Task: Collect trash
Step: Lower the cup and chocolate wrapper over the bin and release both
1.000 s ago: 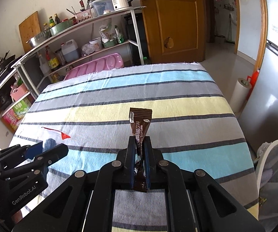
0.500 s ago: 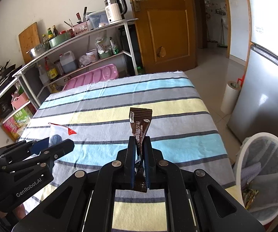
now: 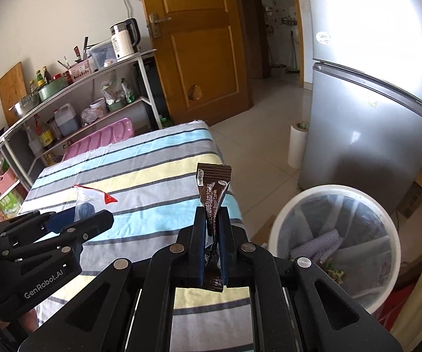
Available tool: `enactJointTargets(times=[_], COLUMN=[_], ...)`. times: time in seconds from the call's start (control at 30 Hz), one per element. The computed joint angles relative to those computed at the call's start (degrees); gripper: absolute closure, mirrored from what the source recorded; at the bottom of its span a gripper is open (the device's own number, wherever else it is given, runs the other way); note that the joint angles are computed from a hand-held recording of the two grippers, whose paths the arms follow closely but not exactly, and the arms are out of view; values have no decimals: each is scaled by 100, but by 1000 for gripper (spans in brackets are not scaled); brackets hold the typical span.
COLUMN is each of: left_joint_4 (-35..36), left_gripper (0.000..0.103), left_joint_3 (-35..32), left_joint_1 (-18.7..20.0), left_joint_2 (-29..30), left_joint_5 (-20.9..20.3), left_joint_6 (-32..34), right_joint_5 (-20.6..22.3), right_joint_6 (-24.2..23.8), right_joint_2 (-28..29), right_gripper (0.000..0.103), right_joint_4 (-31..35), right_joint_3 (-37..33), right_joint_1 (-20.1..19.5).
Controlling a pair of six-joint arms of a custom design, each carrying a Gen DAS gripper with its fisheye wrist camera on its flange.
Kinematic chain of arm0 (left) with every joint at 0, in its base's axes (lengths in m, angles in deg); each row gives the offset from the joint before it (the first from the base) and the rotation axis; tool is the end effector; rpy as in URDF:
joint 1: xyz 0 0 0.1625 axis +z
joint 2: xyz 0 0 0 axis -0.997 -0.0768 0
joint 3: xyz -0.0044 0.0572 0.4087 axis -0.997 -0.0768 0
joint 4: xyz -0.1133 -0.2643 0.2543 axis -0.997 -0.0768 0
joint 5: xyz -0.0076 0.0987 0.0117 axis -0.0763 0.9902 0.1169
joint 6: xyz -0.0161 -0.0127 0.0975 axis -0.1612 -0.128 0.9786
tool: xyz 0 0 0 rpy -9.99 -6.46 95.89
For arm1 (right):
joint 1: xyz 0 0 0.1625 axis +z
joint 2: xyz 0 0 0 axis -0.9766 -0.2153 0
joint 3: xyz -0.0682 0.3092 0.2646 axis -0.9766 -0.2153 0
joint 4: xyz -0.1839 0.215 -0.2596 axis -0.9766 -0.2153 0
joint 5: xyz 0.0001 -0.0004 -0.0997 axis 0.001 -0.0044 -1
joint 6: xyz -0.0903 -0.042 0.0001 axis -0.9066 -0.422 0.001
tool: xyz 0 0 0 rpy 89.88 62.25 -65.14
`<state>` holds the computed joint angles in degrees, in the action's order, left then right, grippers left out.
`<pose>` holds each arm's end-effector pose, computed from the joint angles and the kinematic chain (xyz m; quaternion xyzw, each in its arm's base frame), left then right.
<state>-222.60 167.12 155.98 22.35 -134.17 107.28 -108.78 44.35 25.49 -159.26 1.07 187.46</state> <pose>-0.0027 -0.5789 0.2280 0.1945 0.8790 -0.3261 0.2882 0.2937 -0.5720 -0.0742 0.2002 -0.8805 0.3523 0.2462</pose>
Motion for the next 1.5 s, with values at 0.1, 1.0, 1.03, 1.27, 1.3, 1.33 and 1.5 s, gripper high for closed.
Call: enactJointTargets(times=[0.1, 1.0, 1.03, 1.27, 1.3, 1.33, 1.5], left_joint_4=[95, 1156, 1261, 1400, 1428, 1443, 1442], left_gripper=[73, 73, 73, 72, 72, 70, 58], left_joint_3=[-108, -1435, -1475, -1653, -1662, -1668, -1667], left_joint_1=[-111, -414, -398, -357, -357, -360, -354], left_joint_2=[205, 2155, 2160, 2290, 2288, 2294, 2283], left_joint_5=[-94, -247, -319, -349, -330, -289, -257], left_joint_6=[40, 96, 31, -53, -71, -83, -133], right_joint_5=[-130, -783, -802, -806, -773, -764, -759], right_joint_6=[30, 499, 494, 624, 657, 684, 710], right_joint_2=[-146, -829, -824, -842, -858, -865, -866], right_gripper=[95, 95, 95, 95, 95, 94, 63], right_joint_4=[-210, -405, -415, -258, -218, -192, -288], right_joint_3=[225, 1113, 1102, 1054, 1064, 1067, 1111], right_joint_1=[-81, -1177, -1202, -1341, -1366, -1369, -1346])
